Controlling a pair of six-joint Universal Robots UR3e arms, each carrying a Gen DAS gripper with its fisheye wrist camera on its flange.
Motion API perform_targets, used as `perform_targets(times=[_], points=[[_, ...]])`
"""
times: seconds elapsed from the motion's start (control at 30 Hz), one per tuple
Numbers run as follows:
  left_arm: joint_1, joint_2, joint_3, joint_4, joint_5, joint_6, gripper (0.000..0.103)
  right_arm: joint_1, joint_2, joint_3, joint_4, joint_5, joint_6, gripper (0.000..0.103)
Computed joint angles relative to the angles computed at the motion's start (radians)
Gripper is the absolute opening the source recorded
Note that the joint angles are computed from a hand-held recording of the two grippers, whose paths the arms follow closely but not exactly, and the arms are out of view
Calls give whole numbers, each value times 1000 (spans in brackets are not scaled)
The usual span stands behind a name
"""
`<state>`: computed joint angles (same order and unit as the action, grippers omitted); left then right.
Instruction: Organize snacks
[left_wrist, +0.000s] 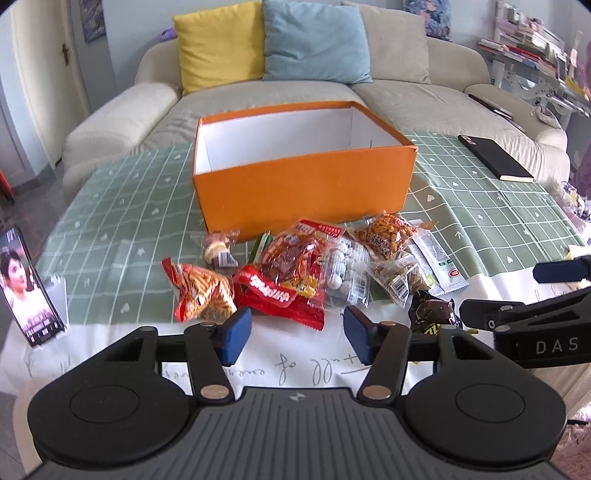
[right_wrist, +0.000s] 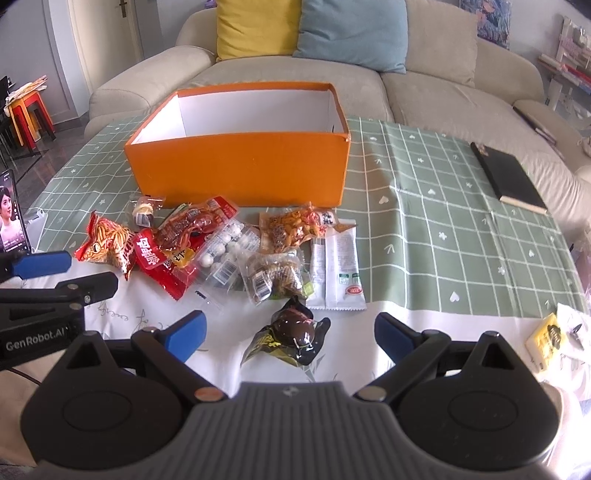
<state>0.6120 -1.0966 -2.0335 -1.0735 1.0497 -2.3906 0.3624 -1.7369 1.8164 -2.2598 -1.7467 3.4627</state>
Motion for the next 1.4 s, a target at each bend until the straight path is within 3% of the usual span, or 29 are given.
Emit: perform_targets(times=[0.1, 0.23, 0.5, 0.67, 0.83, 1.1, 1.4], points=[[26, -29, 47, -91, -27, -8, 60, -27, -6, 9, 10, 37, 6, 95], [75, -38, 6, -67, -113, -13, 61, -81, -19, 26, 34, 91, 27, 91], [70, -137, 41, -89, -74, -31, 63, -172, 32, 38, 76, 181, 39, 81], [38, -183, 33, 21, 6, -83, 65, -168, 121, 2, 53, 158, 0, 80], [50, -216, -10, 177, 9, -156, 75, -162, 190, -27, 39, 167, -41, 76], [23, -247, -30, 266, 54, -163, 76, -153, 270, -61, 38, 174, -44, 75], [50, -262, -42, 370, 2, -193, 87, -146, 299, -75, 33, 189, -62, 64]])
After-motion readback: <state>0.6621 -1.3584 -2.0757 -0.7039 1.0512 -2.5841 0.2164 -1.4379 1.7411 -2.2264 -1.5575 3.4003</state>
